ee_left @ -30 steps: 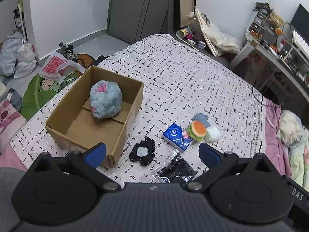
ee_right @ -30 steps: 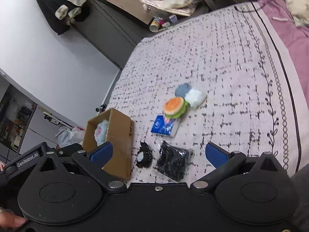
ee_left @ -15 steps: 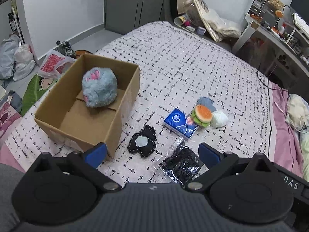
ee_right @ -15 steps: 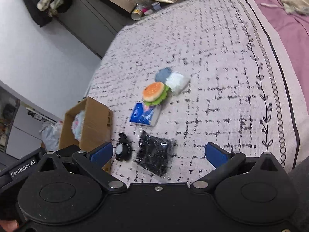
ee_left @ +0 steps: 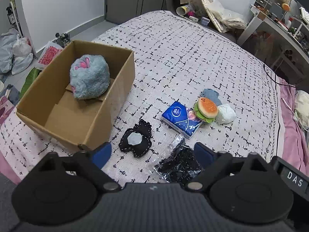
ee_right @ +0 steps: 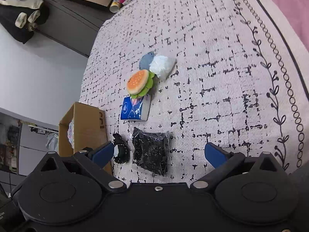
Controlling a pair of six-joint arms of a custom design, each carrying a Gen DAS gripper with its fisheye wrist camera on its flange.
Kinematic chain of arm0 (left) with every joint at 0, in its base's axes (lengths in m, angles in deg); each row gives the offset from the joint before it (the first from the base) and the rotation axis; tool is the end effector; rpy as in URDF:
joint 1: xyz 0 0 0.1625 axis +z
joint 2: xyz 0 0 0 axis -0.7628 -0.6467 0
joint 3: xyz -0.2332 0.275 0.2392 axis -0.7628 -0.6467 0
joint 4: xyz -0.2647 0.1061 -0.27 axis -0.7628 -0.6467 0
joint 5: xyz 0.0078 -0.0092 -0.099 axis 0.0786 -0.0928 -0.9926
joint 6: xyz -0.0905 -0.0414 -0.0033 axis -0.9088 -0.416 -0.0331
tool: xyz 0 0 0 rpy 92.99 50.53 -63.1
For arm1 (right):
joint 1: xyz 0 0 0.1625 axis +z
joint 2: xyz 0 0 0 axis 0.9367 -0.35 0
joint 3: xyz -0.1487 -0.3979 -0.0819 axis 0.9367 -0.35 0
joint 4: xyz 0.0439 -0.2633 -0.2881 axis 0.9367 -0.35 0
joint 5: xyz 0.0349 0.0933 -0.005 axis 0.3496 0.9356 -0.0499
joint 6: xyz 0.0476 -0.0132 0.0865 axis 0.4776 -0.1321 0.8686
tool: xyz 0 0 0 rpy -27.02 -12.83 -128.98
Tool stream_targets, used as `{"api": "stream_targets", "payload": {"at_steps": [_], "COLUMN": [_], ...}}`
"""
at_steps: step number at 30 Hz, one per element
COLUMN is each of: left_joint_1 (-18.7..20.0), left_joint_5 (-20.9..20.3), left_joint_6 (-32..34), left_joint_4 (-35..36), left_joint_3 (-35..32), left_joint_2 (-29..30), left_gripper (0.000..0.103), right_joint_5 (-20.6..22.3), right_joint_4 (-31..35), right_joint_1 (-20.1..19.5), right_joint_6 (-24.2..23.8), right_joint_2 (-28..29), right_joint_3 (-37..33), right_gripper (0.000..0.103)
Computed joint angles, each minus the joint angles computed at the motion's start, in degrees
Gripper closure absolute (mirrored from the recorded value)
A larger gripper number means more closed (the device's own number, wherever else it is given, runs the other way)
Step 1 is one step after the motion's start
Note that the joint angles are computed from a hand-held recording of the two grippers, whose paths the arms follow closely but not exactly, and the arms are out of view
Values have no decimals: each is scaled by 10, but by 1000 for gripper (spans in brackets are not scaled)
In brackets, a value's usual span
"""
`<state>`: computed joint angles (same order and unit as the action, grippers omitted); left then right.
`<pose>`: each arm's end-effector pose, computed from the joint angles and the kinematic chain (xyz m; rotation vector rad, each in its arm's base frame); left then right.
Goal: Organize soft objects
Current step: 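Withdraw the right gripper from the box back toward the remaining objects, then grasp the black plush with the left gripper while the right gripper grasps the black bag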
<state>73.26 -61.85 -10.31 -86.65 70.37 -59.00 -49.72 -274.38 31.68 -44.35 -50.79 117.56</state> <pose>-0.1398 -0.2818 0.1770 0.1623 2.4142 -0.7160 0.1538 -0.2671 0.0837 -0.4733 -2.8043 0.8919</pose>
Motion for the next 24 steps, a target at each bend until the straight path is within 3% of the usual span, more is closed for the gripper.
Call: {"api": "stream_targets", "payload": {"at_steps": [4,9,13,15,24], "left_joint_1": [19,39,60,70,103], "left_joint_5": [3,6,12,16,26], "left_joint_6": [7,18,21,24,54], "left_joint_4": [-27,-61,-89,-104,-164], "left_joint_3": [-2,-1,-2,-2,-3], "left_joint_2": [22,50,74,86,137], "left_gripper": [27,35,39,40,40], "right_joint_5": [38,62,85,85,69], "right_joint_4": [5,29,46,61,103], "right_joint_1": [-27,-46,-66,-69,-57], "right_joint_6": [-6,-8,-3,-1,-11], "right_joint_2": [5,10,15,16,29], "right_joint_3": [-3,-15,-22,-30,-68], "right_gripper": [6,6,27,32,32]}}
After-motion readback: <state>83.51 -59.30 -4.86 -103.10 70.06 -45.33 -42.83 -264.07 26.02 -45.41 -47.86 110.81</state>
